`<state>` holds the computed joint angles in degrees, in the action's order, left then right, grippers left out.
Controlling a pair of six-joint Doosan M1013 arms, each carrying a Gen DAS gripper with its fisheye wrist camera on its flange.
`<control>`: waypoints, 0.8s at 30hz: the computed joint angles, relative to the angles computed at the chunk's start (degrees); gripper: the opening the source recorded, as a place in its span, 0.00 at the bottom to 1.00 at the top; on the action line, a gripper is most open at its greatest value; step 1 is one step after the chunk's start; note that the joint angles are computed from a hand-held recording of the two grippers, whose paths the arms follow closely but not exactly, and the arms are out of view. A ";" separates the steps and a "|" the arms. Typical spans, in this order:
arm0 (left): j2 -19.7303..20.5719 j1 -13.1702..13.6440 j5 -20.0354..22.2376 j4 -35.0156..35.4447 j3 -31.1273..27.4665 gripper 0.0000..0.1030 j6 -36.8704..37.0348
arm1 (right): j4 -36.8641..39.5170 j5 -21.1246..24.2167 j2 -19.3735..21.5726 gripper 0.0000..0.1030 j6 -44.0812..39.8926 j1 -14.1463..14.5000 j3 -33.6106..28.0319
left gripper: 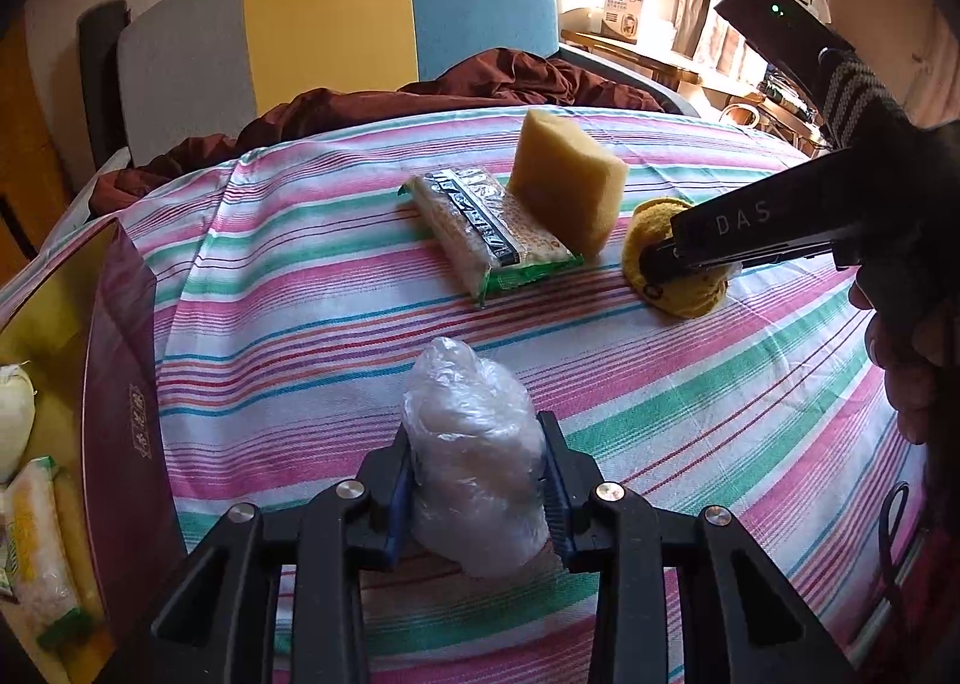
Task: Organize objects
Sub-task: 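Drop the bundle into the tin with the left gripper while the right holds the sock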
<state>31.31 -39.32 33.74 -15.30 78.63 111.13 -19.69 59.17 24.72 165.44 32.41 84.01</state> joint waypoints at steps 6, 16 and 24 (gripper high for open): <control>-1.44 0.17 -0.04 -0.83 0.79 0.34 0.19 | 0.30 -0.78 -0.09 0.48 -0.20 -0.27 0.36; -5.08 1.17 -4.14 -3.96 3.02 0.34 2.72 | -0.44 0.09 0.54 0.50 -0.92 -0.01 -0.36; -6.59 2.91 -5.74 -1.13 3.79 0.35 -0.78 | -1.62 1.33 0.91 0.50 -0.19 1.28 -0.87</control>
